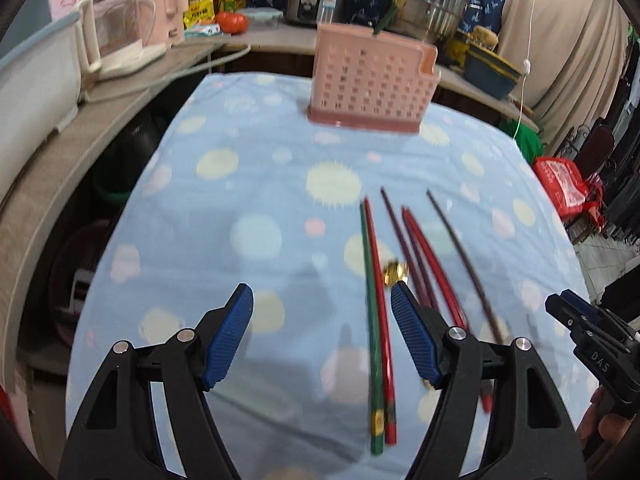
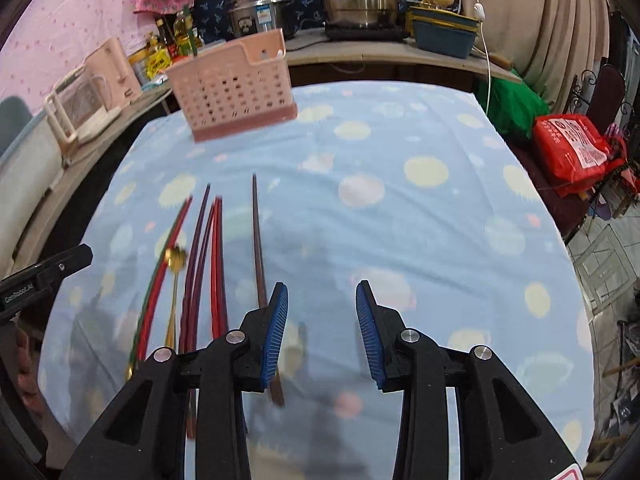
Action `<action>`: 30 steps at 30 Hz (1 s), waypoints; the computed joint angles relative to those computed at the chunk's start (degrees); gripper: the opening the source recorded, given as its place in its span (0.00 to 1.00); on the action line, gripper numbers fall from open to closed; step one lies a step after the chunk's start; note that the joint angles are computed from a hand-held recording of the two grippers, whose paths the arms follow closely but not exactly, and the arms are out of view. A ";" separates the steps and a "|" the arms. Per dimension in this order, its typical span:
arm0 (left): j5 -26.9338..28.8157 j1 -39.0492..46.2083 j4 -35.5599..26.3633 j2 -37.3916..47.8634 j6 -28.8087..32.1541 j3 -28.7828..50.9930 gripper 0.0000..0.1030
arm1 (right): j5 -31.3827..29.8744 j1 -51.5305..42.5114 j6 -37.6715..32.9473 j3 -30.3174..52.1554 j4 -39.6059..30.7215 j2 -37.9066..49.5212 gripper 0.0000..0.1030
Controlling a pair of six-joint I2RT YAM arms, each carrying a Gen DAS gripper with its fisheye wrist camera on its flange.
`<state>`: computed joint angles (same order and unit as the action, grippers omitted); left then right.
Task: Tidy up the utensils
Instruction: 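Move both open tools back down to the remaining chopsticks, then grasp a dark brown chopstick with the right tool while the left grasps a green chopstick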
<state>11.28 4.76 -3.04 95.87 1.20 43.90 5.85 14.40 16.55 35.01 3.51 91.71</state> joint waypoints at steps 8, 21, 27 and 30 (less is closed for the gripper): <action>0.54 0.26 4.55 -3.51 1.74 -11.23 0.66 | 0.47 3.85 2.82 -7.04 3.61 -1.40 0.34; -0.93 -2.84 9.13 -1.80 3.61 -16.65 0.62 | 0.53 4.97 4.33 -9.55 5.00 -1.25 0.34; -1.29 -1.74 10.10 -0.96 4.08 -16.42 0.60 | 0.57 5.41 4.26 -8.76 4.91 -0.32 0.34; -1.85 -1.55 10.47 -0.76 4.11 -16.31 0.58 | 0.41 5.47 4.21 -8.26 5.14 0.53 0.34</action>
